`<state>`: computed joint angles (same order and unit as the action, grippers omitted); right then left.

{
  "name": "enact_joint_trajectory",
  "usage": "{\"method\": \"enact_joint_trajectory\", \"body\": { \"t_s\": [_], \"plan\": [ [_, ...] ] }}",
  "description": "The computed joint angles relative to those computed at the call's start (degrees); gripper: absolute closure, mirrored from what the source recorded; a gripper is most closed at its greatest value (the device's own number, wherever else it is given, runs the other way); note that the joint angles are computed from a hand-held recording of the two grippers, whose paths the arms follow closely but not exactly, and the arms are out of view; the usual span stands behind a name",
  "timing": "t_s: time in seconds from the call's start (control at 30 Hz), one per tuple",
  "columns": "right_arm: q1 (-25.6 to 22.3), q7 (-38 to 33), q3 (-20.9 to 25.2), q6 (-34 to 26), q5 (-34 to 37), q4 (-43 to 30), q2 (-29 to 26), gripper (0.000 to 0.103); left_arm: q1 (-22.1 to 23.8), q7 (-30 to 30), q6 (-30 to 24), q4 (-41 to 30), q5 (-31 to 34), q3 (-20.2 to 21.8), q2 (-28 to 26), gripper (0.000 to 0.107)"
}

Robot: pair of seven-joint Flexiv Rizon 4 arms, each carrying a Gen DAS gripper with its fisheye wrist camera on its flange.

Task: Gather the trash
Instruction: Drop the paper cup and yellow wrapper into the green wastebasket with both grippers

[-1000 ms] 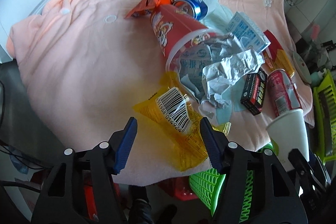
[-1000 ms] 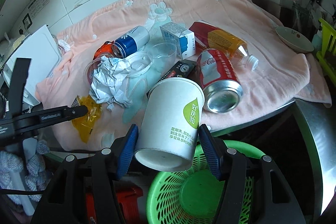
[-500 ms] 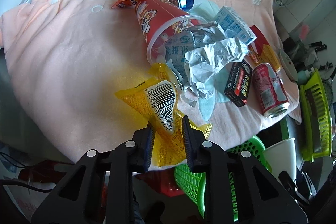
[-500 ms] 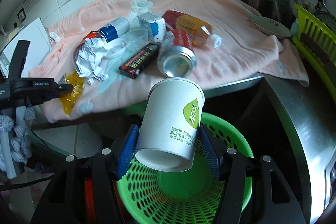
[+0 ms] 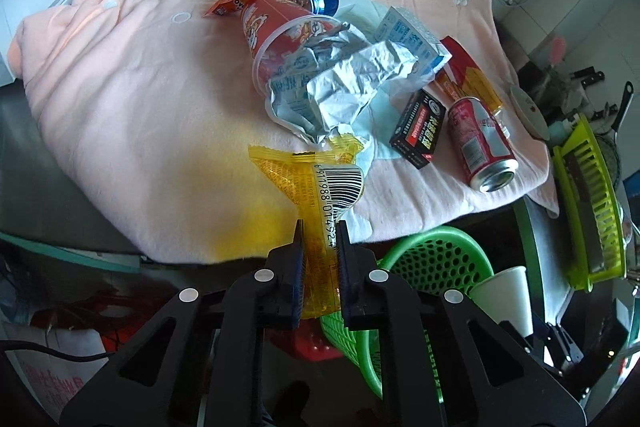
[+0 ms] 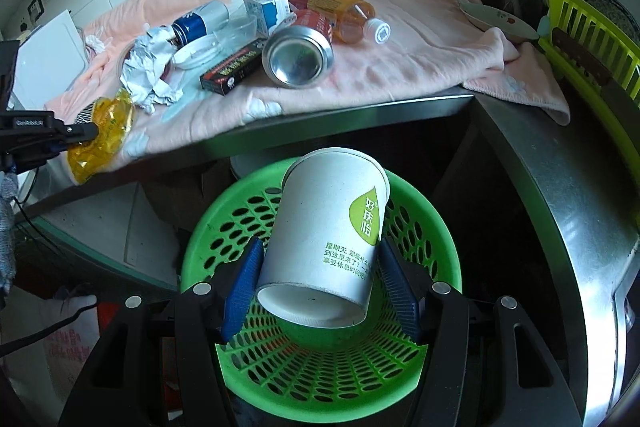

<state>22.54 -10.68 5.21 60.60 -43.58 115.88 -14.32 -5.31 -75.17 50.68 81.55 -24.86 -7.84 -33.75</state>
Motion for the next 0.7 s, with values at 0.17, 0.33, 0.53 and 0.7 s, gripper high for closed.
{"method": "enact_joint_trajectory", "body": {
  "t_s": [0.17, 0.33, 0.53, 0.7],
  "plan": [
    [-0.3, -0.2, 0.4, 0.6, 1.0, 1.4, 0.4, 0.045, 0.5, 3.7, 0.3, 3.9, -2.3, -1.8, 2.8, 0.094],
    [-0.2, 0.3, 0.7, 0.6, 1.2, 2.7, 1.3, 0.045, 0.0, 8.3, -1.0, 6.6, -4.9, -3.0, 4.7, 0.094],
    [-1.1, 1.1, 1.5, 1.0, 1.2, 5.3, 3.9, 0.044, -2.2, 11.8, -2.0, 8.4, -5.8, -3.5, 5.7, 0.094],
    [-1.8, 4.2, 2.0, -0.2, -1.6, 7.6, 6.9, 0.035, -3.6, 15.2, -2.9, 10.0, -6.6, -4.0, 6.4, 0.094]
  ]
}}
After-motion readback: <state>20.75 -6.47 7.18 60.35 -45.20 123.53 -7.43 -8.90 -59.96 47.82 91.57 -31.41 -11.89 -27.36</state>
